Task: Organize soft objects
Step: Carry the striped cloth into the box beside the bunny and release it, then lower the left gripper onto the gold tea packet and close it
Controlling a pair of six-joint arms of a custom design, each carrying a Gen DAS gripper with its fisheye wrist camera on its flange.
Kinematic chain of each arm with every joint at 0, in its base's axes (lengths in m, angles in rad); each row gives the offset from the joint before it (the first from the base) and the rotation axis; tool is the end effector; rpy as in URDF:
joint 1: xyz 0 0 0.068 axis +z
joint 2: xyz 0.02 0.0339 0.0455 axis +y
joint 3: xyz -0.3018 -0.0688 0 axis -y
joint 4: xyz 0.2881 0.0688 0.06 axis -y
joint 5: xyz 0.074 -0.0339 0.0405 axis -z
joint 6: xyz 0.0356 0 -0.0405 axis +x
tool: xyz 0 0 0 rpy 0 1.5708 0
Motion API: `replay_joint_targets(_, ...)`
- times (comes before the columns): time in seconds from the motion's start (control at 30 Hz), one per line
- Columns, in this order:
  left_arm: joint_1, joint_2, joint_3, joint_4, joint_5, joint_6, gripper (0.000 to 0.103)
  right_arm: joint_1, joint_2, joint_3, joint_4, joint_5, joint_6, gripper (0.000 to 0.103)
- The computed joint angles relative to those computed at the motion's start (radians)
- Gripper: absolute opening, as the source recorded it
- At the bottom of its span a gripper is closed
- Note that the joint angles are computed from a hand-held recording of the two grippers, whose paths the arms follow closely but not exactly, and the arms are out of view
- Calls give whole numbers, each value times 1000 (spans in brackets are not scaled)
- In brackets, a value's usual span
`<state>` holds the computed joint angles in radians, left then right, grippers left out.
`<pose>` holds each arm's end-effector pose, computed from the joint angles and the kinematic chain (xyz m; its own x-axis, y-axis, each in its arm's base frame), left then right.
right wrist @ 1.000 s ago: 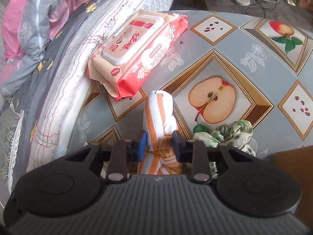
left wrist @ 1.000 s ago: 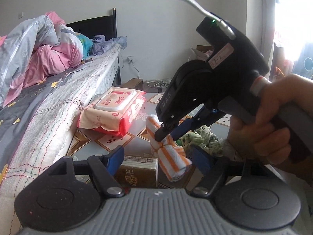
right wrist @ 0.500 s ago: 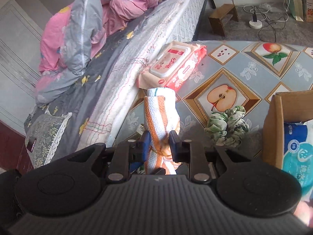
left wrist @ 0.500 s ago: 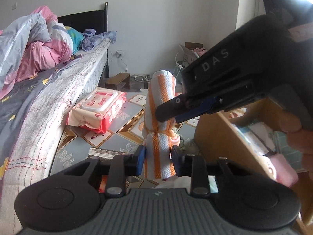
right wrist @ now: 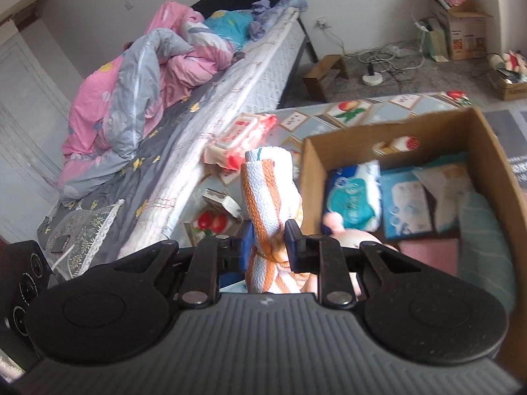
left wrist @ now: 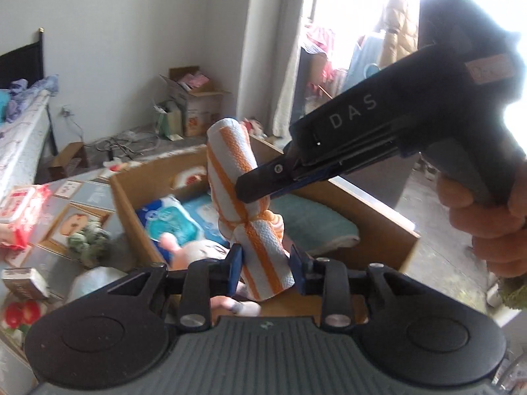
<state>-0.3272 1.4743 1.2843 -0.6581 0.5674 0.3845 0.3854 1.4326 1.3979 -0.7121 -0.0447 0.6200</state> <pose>0.3290 -0.1319 0.3404 -0.4305 0.4801 -0.7643 0.8297 0.5439 -0.1256 0.3227 0.1326 0.3880 -0.7482 0.3229 -0.5796 0.0354 0.8918 0.4511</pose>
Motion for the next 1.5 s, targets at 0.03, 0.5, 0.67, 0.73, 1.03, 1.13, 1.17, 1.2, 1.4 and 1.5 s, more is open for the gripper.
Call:
replay_joint_targets(0.03,-28,8,-6,-15,-1,9,34,-11,-39,-47,-13,3,6,20)
replay_joint_targets(0.5,-44,93,-1,-129,0,6,35,-127,24,-254,-79,-161,-79,19)
replay_joint_targets(0.67,8,80,10,-157,18,15,40,-124,149,-187,-135,-189,-129,19)
replay_joint_targets(0.73,23,78,13,-157,23,23,43,-122,170,-172,-137,-192,-129,19)
replay_joint_targets(1.03,136,5,-15,-100,46,50,59,-126,126,-127,-124,-174,-106,21)
replay_joint_targets(1.13,197,-1,-10,-56,44,39,63,-102,115,-74,-118,-142,-117,25)
replay_joint_targets(1.17,220,0,-8,-34,38,31,63,-90,121,-46,-118,-128,-122,26)
replay_joint_targets(1.2,239,5,-4,-15,33,22,66,-77,134,-8,-119,-119,-134,27)
replay_joint_targets(1.4,354,161,133,18,-26,-105,70,-1,340,315,-107,-116,-194,40)
replay_joint_targets(1.5,398,310,284,-37,-53,-209,70,40,523,569,-157,-114,-254,45)
